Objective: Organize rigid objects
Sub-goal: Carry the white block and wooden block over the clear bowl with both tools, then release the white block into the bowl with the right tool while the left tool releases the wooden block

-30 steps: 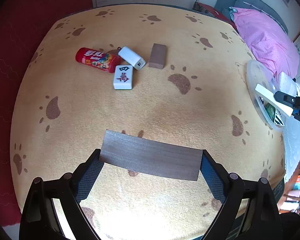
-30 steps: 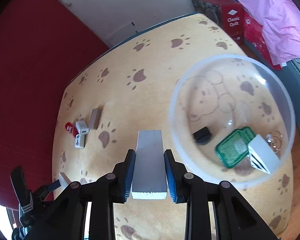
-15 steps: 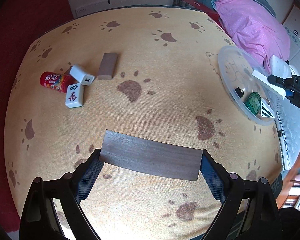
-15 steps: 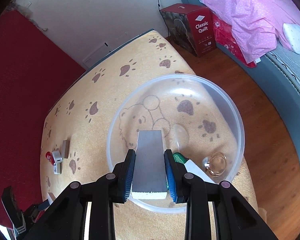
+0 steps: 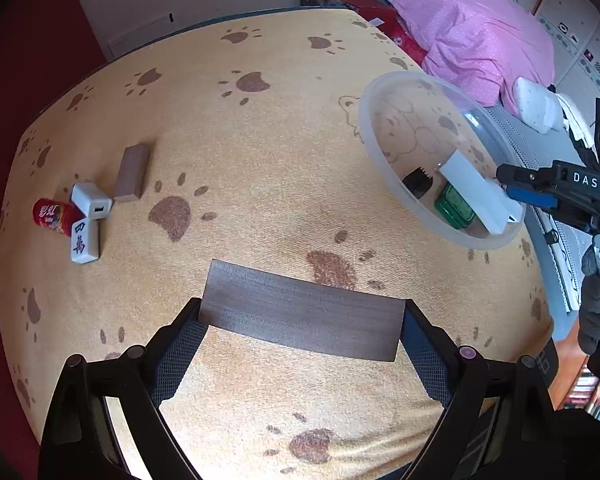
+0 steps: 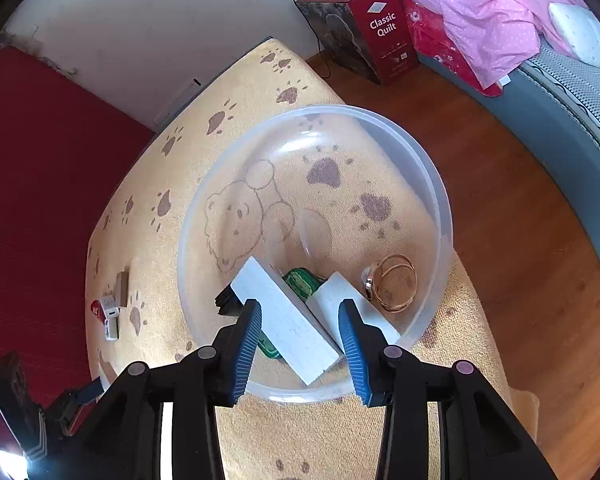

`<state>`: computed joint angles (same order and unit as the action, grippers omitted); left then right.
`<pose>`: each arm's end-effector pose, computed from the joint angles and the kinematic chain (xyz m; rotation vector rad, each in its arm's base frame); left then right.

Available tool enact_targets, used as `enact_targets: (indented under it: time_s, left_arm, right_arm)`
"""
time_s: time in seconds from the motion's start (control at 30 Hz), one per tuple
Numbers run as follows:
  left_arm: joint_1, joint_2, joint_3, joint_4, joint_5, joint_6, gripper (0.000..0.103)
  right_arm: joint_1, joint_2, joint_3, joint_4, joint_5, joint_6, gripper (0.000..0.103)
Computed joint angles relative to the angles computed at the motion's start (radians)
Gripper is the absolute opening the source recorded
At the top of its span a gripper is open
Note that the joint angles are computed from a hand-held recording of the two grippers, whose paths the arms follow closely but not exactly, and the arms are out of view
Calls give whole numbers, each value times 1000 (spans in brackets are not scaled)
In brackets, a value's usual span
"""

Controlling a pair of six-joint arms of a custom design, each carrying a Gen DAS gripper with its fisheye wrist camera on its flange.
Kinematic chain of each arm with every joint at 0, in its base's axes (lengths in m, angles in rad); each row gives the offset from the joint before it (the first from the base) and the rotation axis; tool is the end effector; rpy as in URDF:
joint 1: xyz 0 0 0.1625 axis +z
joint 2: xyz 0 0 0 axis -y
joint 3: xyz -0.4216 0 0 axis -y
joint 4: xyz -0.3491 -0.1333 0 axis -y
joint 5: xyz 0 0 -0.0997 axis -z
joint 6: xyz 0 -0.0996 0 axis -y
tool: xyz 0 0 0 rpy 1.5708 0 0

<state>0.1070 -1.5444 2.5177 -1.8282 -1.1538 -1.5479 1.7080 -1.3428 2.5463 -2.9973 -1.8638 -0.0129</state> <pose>-0.2032 -0.1965 0.1612 0.0877 2.3741 -0.4425 0.1499 -0.3215 0.1764 0.1664 -2.8392 0.3439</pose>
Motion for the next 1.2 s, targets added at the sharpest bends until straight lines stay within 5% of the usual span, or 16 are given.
enact_targets:
  time_s: [0.63,1.2]
  left_arm:
    - [181,332,-150,-329,126,347,94]
    - [236,394,-181,-468,170,434,103]
  right_arm:
    - [-70,-121,40,55,18,-67,49]
    - [-111,-134,38,72,38,-95,49]
